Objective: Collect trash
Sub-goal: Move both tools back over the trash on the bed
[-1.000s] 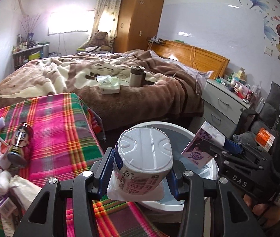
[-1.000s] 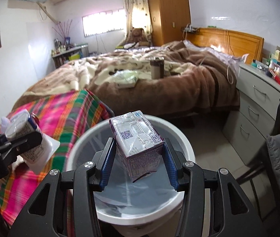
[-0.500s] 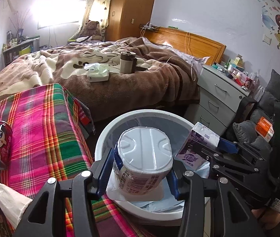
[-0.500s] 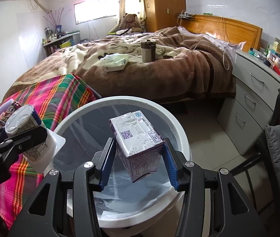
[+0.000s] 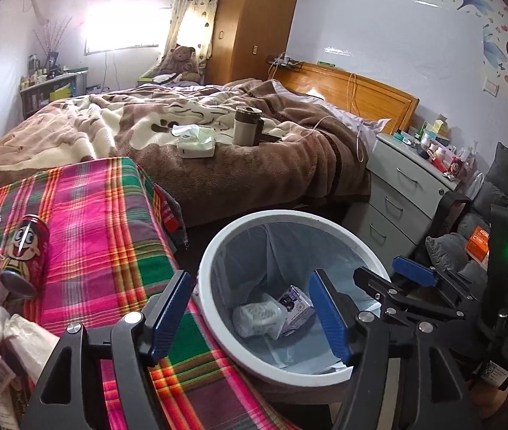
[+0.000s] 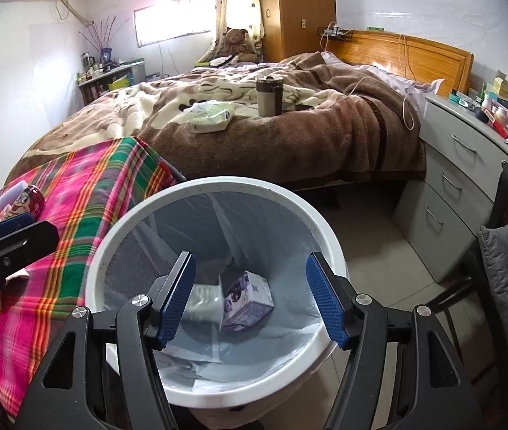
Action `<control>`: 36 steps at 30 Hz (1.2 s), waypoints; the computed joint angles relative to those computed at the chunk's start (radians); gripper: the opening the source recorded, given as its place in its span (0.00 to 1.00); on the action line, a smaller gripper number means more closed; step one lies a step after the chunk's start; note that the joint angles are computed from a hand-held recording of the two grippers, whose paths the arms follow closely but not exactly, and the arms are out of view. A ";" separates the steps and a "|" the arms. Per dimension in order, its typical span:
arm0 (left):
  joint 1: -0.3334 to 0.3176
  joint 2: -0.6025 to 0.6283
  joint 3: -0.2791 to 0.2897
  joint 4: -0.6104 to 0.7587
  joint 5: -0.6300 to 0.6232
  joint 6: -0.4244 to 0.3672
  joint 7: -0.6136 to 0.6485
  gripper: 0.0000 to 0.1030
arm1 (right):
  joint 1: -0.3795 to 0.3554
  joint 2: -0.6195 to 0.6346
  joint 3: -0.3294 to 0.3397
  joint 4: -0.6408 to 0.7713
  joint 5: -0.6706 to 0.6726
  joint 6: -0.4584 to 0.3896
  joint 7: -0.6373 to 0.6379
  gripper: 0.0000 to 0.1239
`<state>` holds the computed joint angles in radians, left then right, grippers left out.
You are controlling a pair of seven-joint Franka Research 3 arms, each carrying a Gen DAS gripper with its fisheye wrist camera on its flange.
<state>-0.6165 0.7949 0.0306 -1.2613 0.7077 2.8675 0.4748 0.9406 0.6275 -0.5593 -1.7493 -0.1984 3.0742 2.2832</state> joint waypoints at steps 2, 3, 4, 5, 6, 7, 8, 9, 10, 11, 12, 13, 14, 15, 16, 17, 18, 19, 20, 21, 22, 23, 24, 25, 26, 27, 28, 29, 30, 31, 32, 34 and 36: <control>-0.011 -0.035 0.024 -0.051 0.021 0.021 -0.034 0.66 | 0.025 -0.002 -0.024 -0.009 -0.001 0.014 0.014 0.53; -0.027 -0.059 0.049 -0.085 0.045 0.029 -0.069 0.66 | 0.033 -0.003 -0.030 -0.011 0.002 0.020 0.017 0.53; -0.036 -0.076 0.065 -0.107 0.066 0.033 -0.097 0.66 | 0.042 -0.005 -0.036 -0.015 0.007 0.029 0.020 0.53; -0.044 -0.096 0.079 -0.134 0.089 0.036 -0.128 0.66 | 0.049 -0.006 -0.040 -0.019 0.012 0.038 0.017 0.53; -0.047 -0.111 0.085 -0.153 0.110 0.037 -0.152 0.66 | 0.055 -0.002 -0.042 -0.014 0.020 0.042 0.013 0.53; -0.055 -0.132 0.100 -0.180 0.139 0.045 -0.191 0.66 | 0.062 0.001 -0.046 -0.011 0.028 0.045 0.007 0.53; -0.060 -0.150 0.109 -0.204 0.169 0.046 -0.225 0.66 | 0.070 0.003 -0.049 -0.008 0.035 0.049 0.000 0.53; -0.067 -0.174 0.121 -0.233 0.203 0.042 -0.262 0.66 | 0.077 0.006 -0.049 -0.003 0.042 0.052 -0.009 0.53; -0.074 -0.191 0.131 -0.255 0.237 0.040 -0.300 0.66 | 0.078 0.007 -0.045 0.000 0.050 0.054 -0.020 0.53; -0.079 -0.211 0.141 -0.282 0.271 0.039 -0.339 0.66 | 0.081 0.008 -0.040 0.005 0.058 0.062 -0.032 0.53; -0.082 -0.231 0.150 -0.310 0.305 0.040 -0.378 0.66 | 0.087 0.009 -0.040 0.006 0.067 0.066 -0.042 0.53; -0.085 -0.249 0.159 -0.335 0.339 0.041 -0.418 0.66 | 0.087 0.011 -0.032 0.011 0.077 0.070 -0.056 0.53; -0.088 -0.269 0.166 -0.360 0.371 0.035 -0.455 0.66 | 0.088 0.012 -0.024 0.015 0.089 0.077 -0.069 0.53; -0.094 -0.288 0.175 -0.387 0.409 0.025 -0.498 0.66 | 0.089 0.014 -0.017 0.019 0.101 0.082 -0.080 0.53; -0.107 -0.312 0.194 -0.418 0.463 0.019 -0.565 0.66 | 0.088 0.016 -0.009 0.023 0.114 0.086 -0.092 0.53; -0.111 -0.335 0.204 -0.446 0.505 0.014 -0.620 0.66 | 0.075 0.020 0.017 0.036 0.126 0.090 -0.111 0.53; -0.113 -0.361 0.213 -0.482 0.549 0.015 -0.678 0.66 | 0.069 0.020 0.031 0.041 0.136 0.091 -0.128 0.53; -0.108 -0.378 0.212 -0.505 0.575 0.011 -0.710 0.66 | 0.060 0.024 0.051 0.052 0.147 0.090 -0.147 0.53; -0.102 -0.398 0.210 -0.530 0.598 0.004 -0.734 0.66 | 0.048 0.029 0.073 0.066 0.156 0.086 -0.168 0.53; -0.100 -0.424 0.209 -0.565 0.623 -0.019 -0.763 0.66 | 0.038 0.035 0.095 0.081 0.164 0.083 -0.188 0.53; -0.094 -0.444 0.205 -0.590 0.641 -0.039 -0.784 0.66 | 0.026 0.040 0.117 0.095 0.171 0.082 -0.206 0.53; -0.088 -0.466 0.200 -0.617 0.658 -0.058 -0.804 0.66 | 0.024 0.043 0.128 0.103 0.180 0.082 -0.218 0.53; -0.080 -0.488 0.197 -0.646 0.679 -0.074 -0.835 0.66 | 0.005 0.049 0.161 0.120 0.186 0.084 -0.240 0.53; -0.071 -0.506 0.193 -0.668 0.699 -0.082 -0.862 0.66 | -0.010 0.051 0.187 0.129 0.192 0.086 -0.261 0.53; -0.060 -0.527 0.189 -0.694 0.726 -0.086 -0.892 0.66 | -0.034 0.059 0.226 0.150 0.197 0.085 -0.288 0.53; -0.049 -0.552 0.185 -0.725 0.745 -0.101 -0.917 0.66 | -0.039 0.061 0.241 0.158 0.203 0.082 -0.305 0.53; -0.040 -0.569 0.176 -0.746 0.750 -0.122 -0.926 0.66 | -0.050 0.069 0.264 0.177 0.206 0.071 -0.328 0.53; -0.030 -0.585 0.168 -0.765 0.757 -0.140 -0.933 0.66 | -0.052 0.070 0.276 0.181 0.209 0.071 -0.342 0.53; -0.017 -0.603 0.161 -0.788 0.764 -0.152 -0.940 0.66 | -0.065 0.075 0.300 0.191 0.210 0.072 -0.364 0.53; -0.005 -0.617 0.151 -0.808 0.771 -0.160 -0.951 0.66 | -0.075 0.079 0.323 0.202 0.213 0.070 -0.385 0.53; 0.009 -0.628 0.143 -0.824 0.779 -0.161 -0.962 0.66 | -0.080 0.082 0.336 0.211 0.217 0.066 -0.401 0.53; 0.039 -0.652 0.127 -0.864 0.784 -0.165 -0.978 0.66 | -0.094 0.093 0.368 0.236 0.221 0.057 -0.436 0.53; 0.071 -0.669 0.111 -0.892 0.788 -0.161 -1.002 0.66 | -0.098 0.107 0.385 0.265 0.224 0.040 -0.460 0.53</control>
